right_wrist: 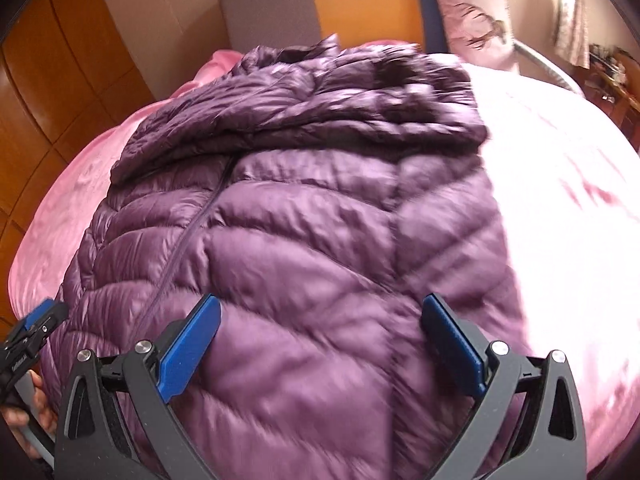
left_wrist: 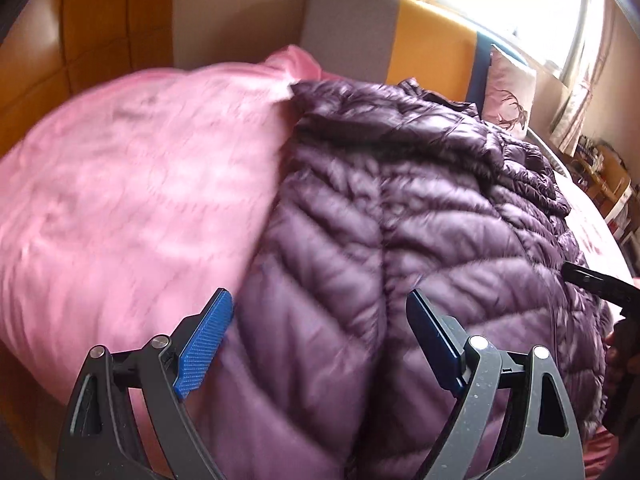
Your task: Fold large clothes
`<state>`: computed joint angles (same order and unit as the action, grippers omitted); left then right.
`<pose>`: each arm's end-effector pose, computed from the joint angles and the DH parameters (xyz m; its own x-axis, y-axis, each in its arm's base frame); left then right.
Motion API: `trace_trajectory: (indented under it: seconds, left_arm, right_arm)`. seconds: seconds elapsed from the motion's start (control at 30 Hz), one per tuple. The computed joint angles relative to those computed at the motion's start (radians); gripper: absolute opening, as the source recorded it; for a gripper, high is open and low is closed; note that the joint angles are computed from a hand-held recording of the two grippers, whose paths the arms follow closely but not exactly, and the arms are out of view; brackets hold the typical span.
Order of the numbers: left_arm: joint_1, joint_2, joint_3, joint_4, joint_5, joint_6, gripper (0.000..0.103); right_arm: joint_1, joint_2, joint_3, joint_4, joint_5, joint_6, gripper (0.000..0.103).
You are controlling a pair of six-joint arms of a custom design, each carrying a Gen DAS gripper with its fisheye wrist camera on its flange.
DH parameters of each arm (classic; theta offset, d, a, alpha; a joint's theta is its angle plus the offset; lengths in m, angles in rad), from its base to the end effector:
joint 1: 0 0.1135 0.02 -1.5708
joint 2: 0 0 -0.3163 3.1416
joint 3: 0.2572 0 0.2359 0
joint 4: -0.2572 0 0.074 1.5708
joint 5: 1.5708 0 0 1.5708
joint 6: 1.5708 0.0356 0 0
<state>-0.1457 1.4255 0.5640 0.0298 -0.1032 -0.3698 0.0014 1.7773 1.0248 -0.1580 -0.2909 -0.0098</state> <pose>0.2400 -0.0315 0.2116 -0.7092 -0.2593 -0.6556 -0.1936 0.9658 -0.1725 0.3587 0.0107 0.2256 -0.7880 -0.0105 -0.6155 -0.1850 0.9577 0.2205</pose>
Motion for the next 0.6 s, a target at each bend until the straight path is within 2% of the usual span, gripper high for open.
trace_trajectory:
  seconds: [0.07,0.13,0.23,0.37,0.47,0.5,0.53,0.57,0.6]
  left_arm:
    - [0.077,-0.044,-0.048,-0.007,0.127,0.008,0.085]
    - [0.128,-0.087,-0.091,-0.014,0.210,0.030,0.081]
    - [0.185,-0.155,-0.149,-0.045,0.300,0.088,0.075]
    - [0.228,-0.201,-0.203,-0.066,0.401,0.119,0.075]
    - [0.231,-0.203,-0.224,-0.067,0.442,0.113,0.069]
    - [0.229,-0.201,-0.225,-0.064,0.449,0.110,0.065]
    - [0.229,-0.199,-0.224,-0.063,0.470,0.111,0.052]
    - [0.230,-0.196,-0.221,-0.064,0.495,0.115,0.040]
    - [0.228,-0.201,-0.217,-0.071,0.521,0.121,0.035]
  right_arm:
    - [-0.043,-0.038,-0.048,0.008,-0.011,-0.010,0.101]
    - [-0.095,-0.075,-0.093,0.010,-0.035,-0.029,0.101]
    - [-0.169,-0.122,-0.156,0.004,-0.052,-0.073,0.101]
    - [-0.277,-0.147,-0.217,-0.059,-0.123,-0.157,0.098]
    - [-0.340,-0.151,-0.244,-0.123,-0.218,-0.216,0.082]
    - [-0.356,-0.151,-0.250,-0.145,-0.251,-0.232,0.072]
    - [-0.367,-0.152,-0.259,-0.164,-0.284,-0.245,0.062]
    - [-0.373,-0.153,-0.263,-0.180,-0.307,-0.256,0.056]
    - [-0.375,-0.150,-0.259,-0.201,-0.330,-0.264,0.042]
